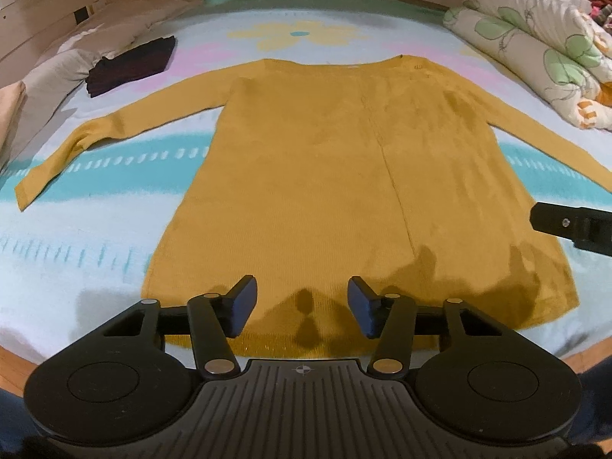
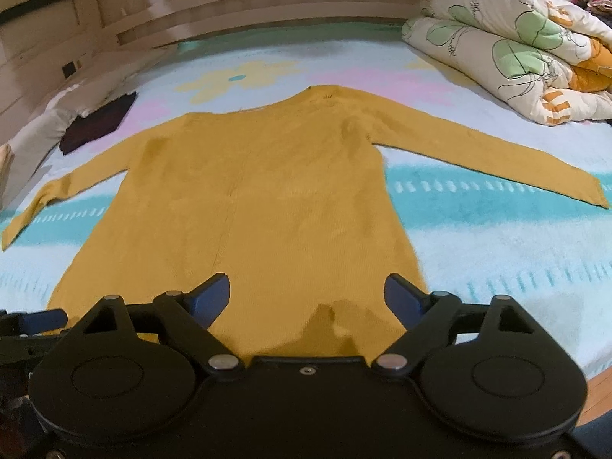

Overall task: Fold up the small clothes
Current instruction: 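Move both tools over the spread yellow sweater, then grasp the yellow sweater's sleeve cuff with the right tool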

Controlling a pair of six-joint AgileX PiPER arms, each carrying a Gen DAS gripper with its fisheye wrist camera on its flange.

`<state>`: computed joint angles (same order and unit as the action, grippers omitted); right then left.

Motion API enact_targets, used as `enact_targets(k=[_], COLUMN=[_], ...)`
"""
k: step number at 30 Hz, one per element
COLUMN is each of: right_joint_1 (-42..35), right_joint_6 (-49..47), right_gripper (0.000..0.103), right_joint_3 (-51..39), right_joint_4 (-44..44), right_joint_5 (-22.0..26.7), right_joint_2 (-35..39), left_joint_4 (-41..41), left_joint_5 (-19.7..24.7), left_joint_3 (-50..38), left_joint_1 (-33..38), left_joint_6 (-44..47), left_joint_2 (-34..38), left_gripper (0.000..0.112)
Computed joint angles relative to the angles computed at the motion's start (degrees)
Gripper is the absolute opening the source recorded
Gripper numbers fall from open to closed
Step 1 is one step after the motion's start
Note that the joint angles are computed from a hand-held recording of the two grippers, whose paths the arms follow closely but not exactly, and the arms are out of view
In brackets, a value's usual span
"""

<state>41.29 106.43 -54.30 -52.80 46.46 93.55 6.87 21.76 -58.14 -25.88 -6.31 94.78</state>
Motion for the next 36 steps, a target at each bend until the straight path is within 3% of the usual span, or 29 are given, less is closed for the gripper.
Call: enact_targets(k=[5,11,17,26,30,34,36], right_joint_1=[-5.26,-11.99,-26.25,-56.38,-67.72,-77.07,-80.16], right_joint_6=[0.3,-4.45,-16.27,-43.26,-54.1,-67.26,-69.8], right_gripper=[0.088,0.086,0.086,0.084,0.073,0.069,0.069], right_joint_3=[2.77,2.88,1.75,2.92,5.09,7.13,7.82], right_joint_4=[1.91,1.28,3.79,23.54,32.28,45.15,47.14], right_joint_5=[-4.91,-3.96,-6.28,-18.35,-23.99,-30.23,-32.15], right_joint_2=[-4.11,-9.6,-15.15,-15.14,-11.72,-5.87,-3.47], left_joint_4=[-0.56,-4.56,1.73,3.52,1.55,-0.62,-1.12], left_joint_5=[1.32,4.39,9.24,18.0,22.75,28.46,32.76], left_joint_3=[-4.97,-16.41,-32.16,-54.72,-63.35,-71.35,-76.73], left_joint_1=[-0.27,-0.15,-2.92,-5.48,-5.64,-4.99,-4.71], left_joint_6=[-0.04,3.83,1.78,3.15,3.82,5.03,5.64], left_joint_2=[1.13,5.26,13.09,27.33,33.3,39.43,42.8], left_gripper=[0.051,0.051,0.051,0.051,0.051,0.051,0.051])
